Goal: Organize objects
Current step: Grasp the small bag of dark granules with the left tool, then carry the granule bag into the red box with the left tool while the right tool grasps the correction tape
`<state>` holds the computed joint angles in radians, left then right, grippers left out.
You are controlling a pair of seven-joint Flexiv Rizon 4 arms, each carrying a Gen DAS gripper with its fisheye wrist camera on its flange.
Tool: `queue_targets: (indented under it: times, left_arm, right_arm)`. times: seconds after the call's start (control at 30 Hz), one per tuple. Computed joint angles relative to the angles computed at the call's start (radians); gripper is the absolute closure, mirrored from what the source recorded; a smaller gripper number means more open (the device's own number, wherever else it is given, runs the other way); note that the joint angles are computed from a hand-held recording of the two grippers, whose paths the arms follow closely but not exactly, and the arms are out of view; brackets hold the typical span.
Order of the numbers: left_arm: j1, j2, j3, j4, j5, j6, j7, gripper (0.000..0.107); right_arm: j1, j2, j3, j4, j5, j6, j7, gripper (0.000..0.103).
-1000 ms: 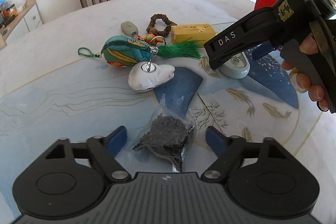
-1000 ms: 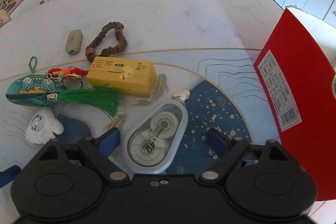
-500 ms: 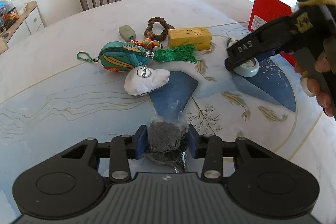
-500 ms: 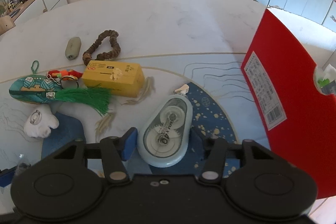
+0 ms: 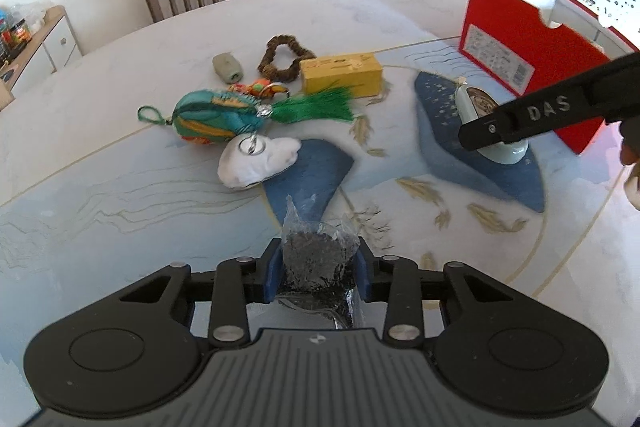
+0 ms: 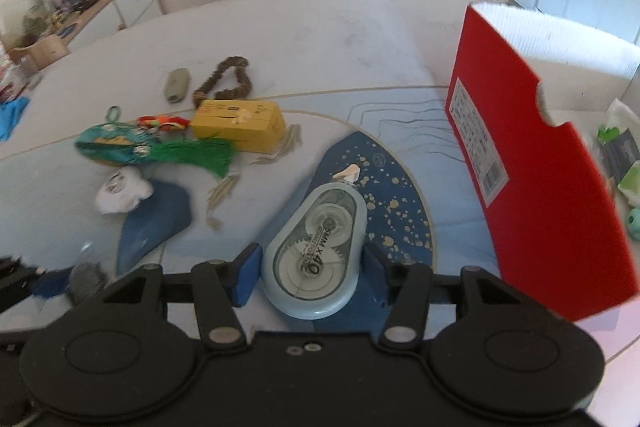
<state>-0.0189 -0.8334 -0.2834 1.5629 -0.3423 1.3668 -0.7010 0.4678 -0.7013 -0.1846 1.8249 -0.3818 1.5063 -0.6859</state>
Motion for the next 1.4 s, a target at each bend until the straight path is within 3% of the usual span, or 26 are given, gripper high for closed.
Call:
queue_targets:
  times: [0.63, 0.9, 1.13, 1.4]
  left_arm:
    - [-0.033, 0.120, -0.066, 0.035, -0.083, -0.069, 0.022, 0.072]
    - [-0.092, 0.132, -0.061, -0.007, -0.112, -0.074, 0.002, 0.072]
    - [-0.184, 0.104, -0.006, -0.109, -0.083, -0.126, -0.091, 0.072]
    - [-0.297, 0.034, 0.051, -0.272, -0.009, -0.189, -0.200, 0.072]
  right_arm:
    - [-0.089, 0.227, 0.062, 0.200, 0.015, 0.115, -0.231, 0.050]
    - [-0.213, 0.290, 0.143, 0.221, 0.057, 0.122, -0.346, 0.050]
    - [-0.308, 0.308, 0.173, 0.235, 0.094, 0.141, -0.432, 0.050]
    - [-0.477, 0.292, 0.273, 0.212, 0.150, 0.122, -0.572, 0.050]
